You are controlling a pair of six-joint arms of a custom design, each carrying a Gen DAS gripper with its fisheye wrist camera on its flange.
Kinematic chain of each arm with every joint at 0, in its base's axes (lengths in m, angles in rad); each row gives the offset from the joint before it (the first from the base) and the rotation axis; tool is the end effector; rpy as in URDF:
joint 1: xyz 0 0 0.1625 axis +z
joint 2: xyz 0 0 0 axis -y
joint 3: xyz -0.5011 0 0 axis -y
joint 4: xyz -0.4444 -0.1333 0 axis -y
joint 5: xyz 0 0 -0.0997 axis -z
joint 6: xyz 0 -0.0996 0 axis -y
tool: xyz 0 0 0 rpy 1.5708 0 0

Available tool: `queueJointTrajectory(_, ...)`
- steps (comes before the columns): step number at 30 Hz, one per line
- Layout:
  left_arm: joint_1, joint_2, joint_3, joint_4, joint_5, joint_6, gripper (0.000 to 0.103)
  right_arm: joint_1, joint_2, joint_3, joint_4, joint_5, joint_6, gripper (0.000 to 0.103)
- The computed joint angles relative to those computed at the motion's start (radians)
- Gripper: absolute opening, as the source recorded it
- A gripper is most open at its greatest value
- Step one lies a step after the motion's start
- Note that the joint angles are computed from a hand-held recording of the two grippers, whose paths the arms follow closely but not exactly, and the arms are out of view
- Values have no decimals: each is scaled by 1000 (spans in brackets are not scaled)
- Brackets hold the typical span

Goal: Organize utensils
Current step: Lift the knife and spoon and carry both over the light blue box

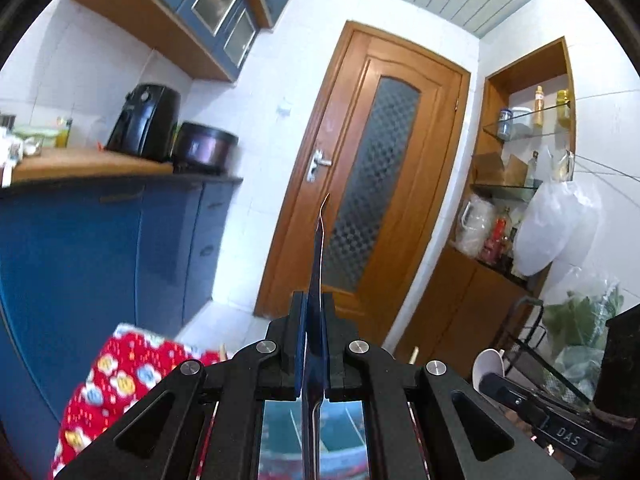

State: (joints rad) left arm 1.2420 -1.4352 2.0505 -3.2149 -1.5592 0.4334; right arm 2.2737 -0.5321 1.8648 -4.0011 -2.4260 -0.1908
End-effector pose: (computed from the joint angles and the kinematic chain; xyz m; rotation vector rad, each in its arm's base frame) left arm -0.0560 -0.5804 0.4365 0.9896 2.4935 -1.5132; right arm 0.4582 -0.4509 0.0438 0.3879 -2.1925 1.5163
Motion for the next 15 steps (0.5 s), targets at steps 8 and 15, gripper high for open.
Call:
queueJointTrajectory(8,-9,69,-35,-110,17,10,6,-6,13,-68,-29,-18,-104,9)
queueJointTrajectory(15,-6,135,-51,-251,54,32,6,-19,37,-117,-71,-37,-189,9)
